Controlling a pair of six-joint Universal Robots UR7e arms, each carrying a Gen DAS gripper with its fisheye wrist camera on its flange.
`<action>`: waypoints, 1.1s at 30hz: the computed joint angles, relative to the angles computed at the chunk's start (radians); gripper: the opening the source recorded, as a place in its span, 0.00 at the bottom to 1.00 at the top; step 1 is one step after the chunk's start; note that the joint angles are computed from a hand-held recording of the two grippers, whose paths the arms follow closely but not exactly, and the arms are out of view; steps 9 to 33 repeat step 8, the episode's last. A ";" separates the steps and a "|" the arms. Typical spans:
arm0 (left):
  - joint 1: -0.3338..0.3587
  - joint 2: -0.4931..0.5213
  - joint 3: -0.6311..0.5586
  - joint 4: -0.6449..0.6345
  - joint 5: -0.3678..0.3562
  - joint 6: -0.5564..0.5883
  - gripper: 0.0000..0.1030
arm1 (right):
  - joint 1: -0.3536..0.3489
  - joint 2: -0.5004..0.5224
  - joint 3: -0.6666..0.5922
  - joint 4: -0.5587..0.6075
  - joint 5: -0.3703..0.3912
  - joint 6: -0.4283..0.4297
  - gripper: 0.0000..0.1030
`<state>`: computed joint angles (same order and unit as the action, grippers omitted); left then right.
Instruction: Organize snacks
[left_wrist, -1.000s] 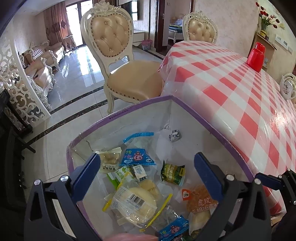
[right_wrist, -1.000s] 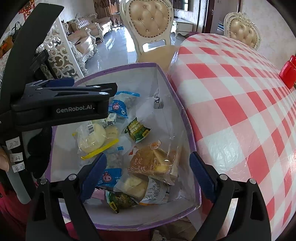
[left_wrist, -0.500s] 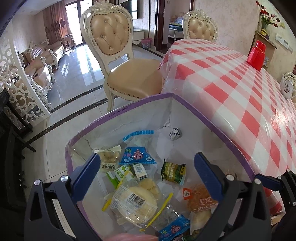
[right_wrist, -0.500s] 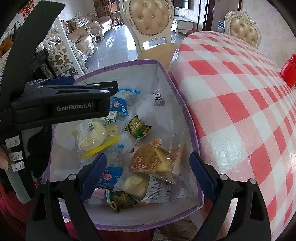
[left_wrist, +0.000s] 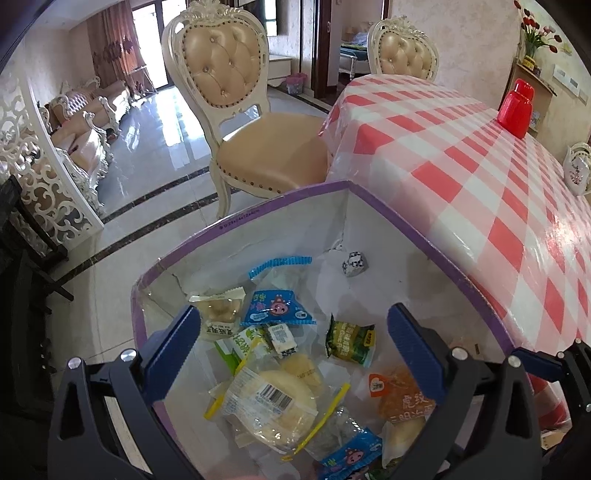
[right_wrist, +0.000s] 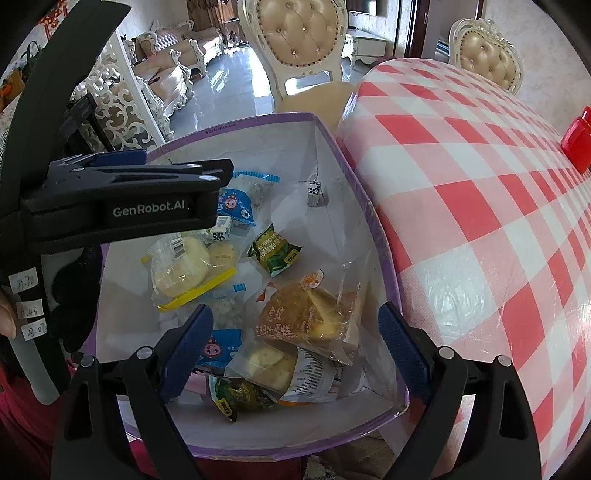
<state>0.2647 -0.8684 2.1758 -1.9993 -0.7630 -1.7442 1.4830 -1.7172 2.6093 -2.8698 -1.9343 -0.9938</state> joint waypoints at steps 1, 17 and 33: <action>0.003 -0.001 0.001 -0.011 -0.002 0.006 0.98 | 0.000 0.000 0.000 0.000 0.000 0.000 0.85; 0.006 -0.001 -0.004 -0.013 -0.010 0.013 0.98 | -0.004 -0.001 0.000 0.001 0.005 -0.002 0.85; 0.006 -0.001 -0.004 -0.013 -0.010 0.013 0.98 | -0.004 -0.001 0.000 0.001 0.005 -0.002 0.85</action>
